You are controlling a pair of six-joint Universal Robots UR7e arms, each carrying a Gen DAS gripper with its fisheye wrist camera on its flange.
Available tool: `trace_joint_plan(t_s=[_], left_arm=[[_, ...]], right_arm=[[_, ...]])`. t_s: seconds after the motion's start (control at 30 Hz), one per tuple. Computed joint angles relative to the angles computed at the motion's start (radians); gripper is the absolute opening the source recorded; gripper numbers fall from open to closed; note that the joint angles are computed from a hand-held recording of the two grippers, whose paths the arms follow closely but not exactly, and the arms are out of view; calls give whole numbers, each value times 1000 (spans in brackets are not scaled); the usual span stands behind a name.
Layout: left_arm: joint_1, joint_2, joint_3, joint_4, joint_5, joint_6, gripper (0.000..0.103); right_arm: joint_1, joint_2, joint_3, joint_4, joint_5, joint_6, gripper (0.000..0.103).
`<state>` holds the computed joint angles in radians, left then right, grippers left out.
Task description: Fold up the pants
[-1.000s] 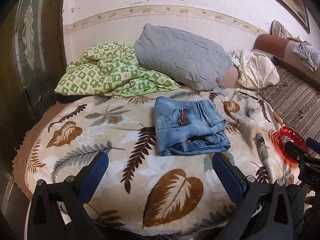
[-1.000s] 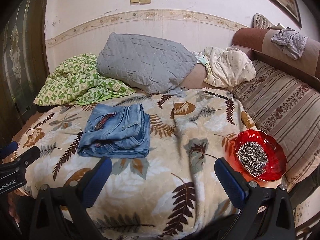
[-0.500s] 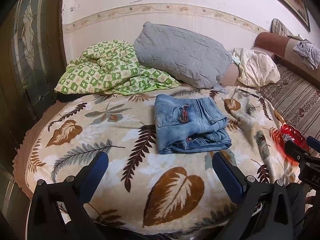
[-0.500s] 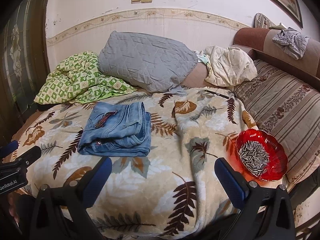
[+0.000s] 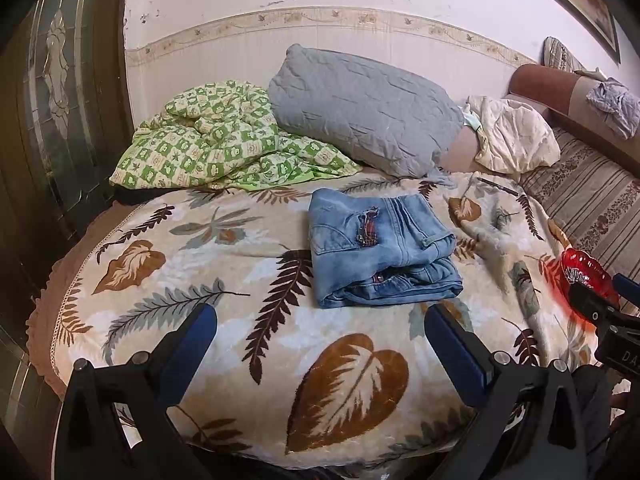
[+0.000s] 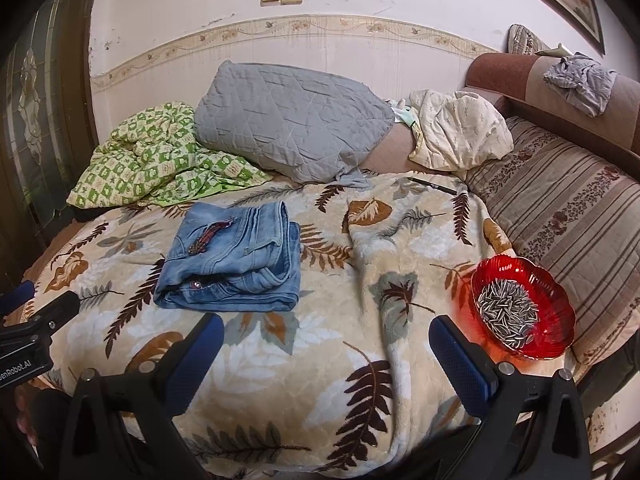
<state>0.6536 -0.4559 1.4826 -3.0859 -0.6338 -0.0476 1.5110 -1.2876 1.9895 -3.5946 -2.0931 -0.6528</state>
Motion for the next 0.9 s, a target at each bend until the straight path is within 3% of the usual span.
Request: trace_joint_plan(t_s=[0.9], left_arm=[[-1,-1,-2,3,0,1,103]], right_arm=[[3,5,3,-10,-11,6,103]])
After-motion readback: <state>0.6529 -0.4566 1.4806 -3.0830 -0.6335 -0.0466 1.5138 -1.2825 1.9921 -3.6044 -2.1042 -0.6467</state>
